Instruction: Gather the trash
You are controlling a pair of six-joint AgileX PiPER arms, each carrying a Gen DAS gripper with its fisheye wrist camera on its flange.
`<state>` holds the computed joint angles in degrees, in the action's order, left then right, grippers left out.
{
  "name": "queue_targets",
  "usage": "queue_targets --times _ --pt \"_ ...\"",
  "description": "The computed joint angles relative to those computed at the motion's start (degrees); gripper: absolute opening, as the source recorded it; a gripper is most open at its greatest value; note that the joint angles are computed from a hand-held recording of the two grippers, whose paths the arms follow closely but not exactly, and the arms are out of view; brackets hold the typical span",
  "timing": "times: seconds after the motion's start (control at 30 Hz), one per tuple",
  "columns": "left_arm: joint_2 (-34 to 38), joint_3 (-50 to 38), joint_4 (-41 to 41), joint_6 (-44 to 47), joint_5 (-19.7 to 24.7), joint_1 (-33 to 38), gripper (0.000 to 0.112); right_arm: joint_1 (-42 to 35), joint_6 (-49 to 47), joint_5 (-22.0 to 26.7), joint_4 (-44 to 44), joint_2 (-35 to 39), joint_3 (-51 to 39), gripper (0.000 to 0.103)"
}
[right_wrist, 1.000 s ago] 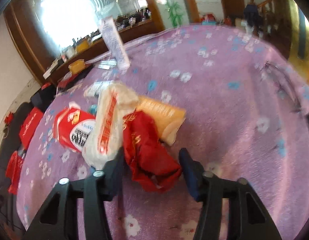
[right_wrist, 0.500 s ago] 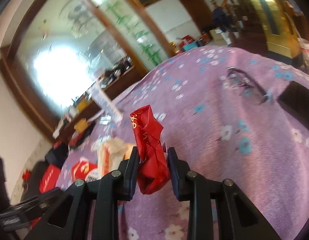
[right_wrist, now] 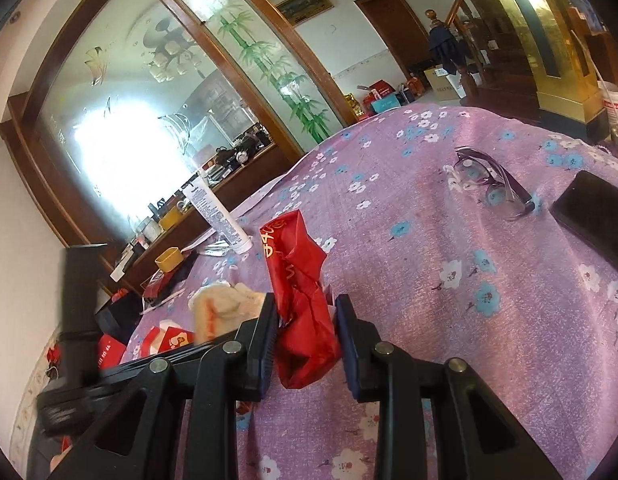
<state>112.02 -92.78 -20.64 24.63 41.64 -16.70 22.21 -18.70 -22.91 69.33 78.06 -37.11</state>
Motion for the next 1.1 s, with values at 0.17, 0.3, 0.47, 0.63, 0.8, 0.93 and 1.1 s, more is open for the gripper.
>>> queue_targets --times 0.17,0.3,0.47,0.63,0.8,0.93,1.1 --pt "-11.08 14.02 -15.66 17.63 -5.21 5.67 0.042 -0.01 -0.02 0.36 -0.60 0.17 -0.20 0.030" --pt "-17.22 21.98 -25.10 28.98 -6.81 11.94 0.042 -0.84 2.12 1.86 -3.67 0.58 -0.49 0.030" --pt "-20.39 28.23 -34.43 40.88 -7.78 21.06 0.042 0.61 -6.30 1.82 2.68 1.70 -2.59 0.030" --pt "-19.83 29.77 -39.55 46.24 -5.73 27.20 0.043 5.38 -15.61 -0.24 11.90 1.98 -5.11 0.030" --pt "-18.36 29.88 -41.74 48.39 -5.22 28.87 0.043 12.67 -25.11 -3.08 18.24 4.80 -9.80 0.031" --pt "-18.31 31.38 -43.58 50.84 -5.57 29.38 0.043 16.12 -30.55 -3.78 21.56 8.81 -13.42 0.031" --pt "-17.21 30.85 -44.27 51.37 -4.26 30.23 0.043 16.28 -33.97 -2.27 24.18 11.44 -15.56 0.031"
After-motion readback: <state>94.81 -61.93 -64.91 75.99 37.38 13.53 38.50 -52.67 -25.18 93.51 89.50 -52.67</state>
